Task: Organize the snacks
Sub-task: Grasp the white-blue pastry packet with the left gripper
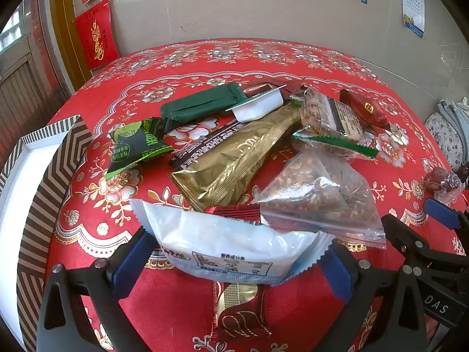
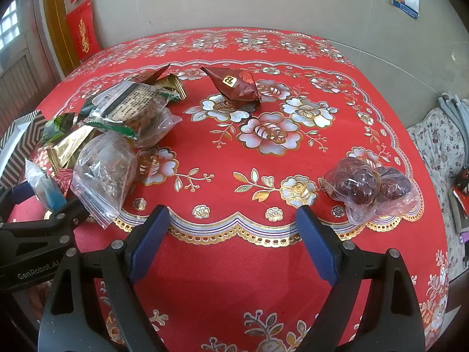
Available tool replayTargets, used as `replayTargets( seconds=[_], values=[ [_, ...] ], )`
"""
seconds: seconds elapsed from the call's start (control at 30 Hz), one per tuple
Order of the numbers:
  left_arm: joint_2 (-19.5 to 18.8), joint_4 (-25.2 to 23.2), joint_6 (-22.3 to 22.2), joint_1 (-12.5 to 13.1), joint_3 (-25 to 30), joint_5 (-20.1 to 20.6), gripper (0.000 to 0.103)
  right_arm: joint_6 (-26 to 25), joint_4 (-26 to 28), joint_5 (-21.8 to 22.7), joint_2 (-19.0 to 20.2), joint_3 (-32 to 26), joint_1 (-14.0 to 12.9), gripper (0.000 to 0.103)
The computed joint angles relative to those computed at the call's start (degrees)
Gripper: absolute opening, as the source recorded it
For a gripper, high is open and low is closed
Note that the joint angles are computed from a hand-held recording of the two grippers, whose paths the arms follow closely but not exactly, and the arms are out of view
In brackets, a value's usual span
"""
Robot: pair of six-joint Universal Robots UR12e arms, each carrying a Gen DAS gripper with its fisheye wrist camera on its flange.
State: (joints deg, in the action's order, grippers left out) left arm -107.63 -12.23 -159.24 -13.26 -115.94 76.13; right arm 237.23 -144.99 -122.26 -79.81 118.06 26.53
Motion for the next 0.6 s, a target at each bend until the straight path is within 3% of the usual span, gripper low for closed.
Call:
replayTargets(
  seconds=[0.33, 0.43, 0.5, 0.6],
  values=[
    [0.01, -0.09, -0.02, 0.01, 0.02, -0.04, 0.103, 0.13, 0.40, 0.06, -0.15, -0.11, 0.04, 0.088],
    [0.53, -1.68, -0.26, -0.18, 0.21, 1.80, 0.103, 1.97, 2.80, 0.26, -0.36, -0.64, 0.17, 0.088],
    [1.20, -1.13, -0.36, 0.37, -0.21, 1.22, 0.103, 2.63, 2.91, 1.48, -0.98, -0.50, 0.05, 0.088],
    [2.78, -0.50, 0.39, 1.53, -1.00, -0.84, 0.103, 2.57, 4.07, -0.29, -1.53, -1.23, 0.87, 0.088]
  ],
)
